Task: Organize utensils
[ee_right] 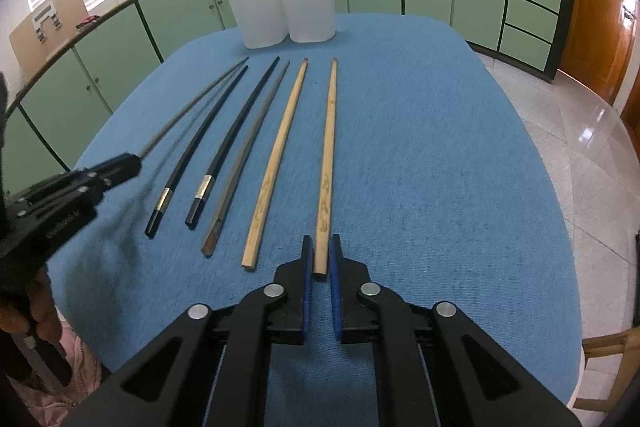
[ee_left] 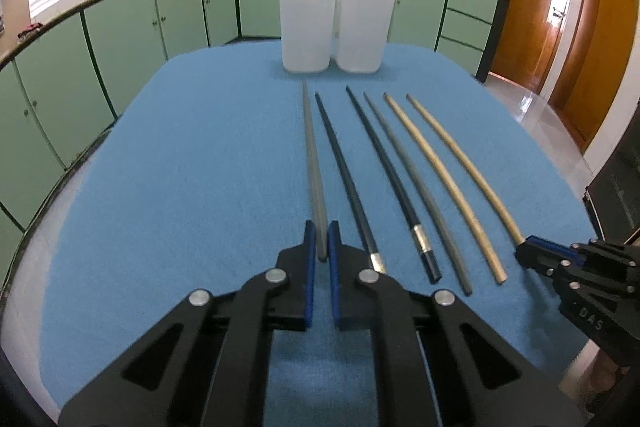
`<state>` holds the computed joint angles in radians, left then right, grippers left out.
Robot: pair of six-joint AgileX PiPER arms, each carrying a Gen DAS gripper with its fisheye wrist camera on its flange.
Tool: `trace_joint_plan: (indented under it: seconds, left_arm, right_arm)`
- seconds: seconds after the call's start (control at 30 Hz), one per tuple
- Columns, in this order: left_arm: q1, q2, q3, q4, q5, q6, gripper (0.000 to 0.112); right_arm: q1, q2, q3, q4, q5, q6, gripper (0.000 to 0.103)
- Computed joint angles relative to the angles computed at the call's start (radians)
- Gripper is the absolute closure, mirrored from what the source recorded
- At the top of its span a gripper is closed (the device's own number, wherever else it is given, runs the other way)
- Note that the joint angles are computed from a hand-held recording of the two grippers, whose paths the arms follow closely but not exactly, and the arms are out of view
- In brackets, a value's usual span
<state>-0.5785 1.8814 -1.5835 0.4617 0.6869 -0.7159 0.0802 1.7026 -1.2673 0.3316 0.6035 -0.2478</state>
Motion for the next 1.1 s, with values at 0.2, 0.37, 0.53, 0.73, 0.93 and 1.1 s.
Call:
trace_joint_plan:
  seconds: [0.2,0.37,0.53,0.73,0.93,1.1]
  left_arm:
    - [0.017,-0.007,0.033,-0.055,-0.017,0.014,0.107]
    - [0.029,-0.026,0.08,-0.066,-0.043,0.005,0.089]
    - [0.023,-0.022,0.073,-0.063,-0.046,0.009,0.079]
    - [0.024,0.011,0.054,-0.052,-0.033,0.005,0.081]
    - [0.009,0.022,0.054,0.008,-0.041,-0.049,0.082]
    - [-0.014,0.012,0.09,0.096,-0.053,-0.154,0.086]
  right_arm:
    - [-0.004,0.001,0.003,0.008,-0.004,-0.004,0.095]
    - [-0.006,-0.001,0.014,0.02,-0.013,-0.012,0.095]
    - [-0.011,-0.003,0.019,0.039,-0.018,-0.028,0.095]
    - [-0.027,-0.009,0.031,0.081,-0.019,-0.065,0.095]
    - [-0.029,-0.003,0.03,0.095,-0.026,-0.076,0.095]
    - [-0.024,0.002,0.024,0.091,-0.026,-0.064,0.095]
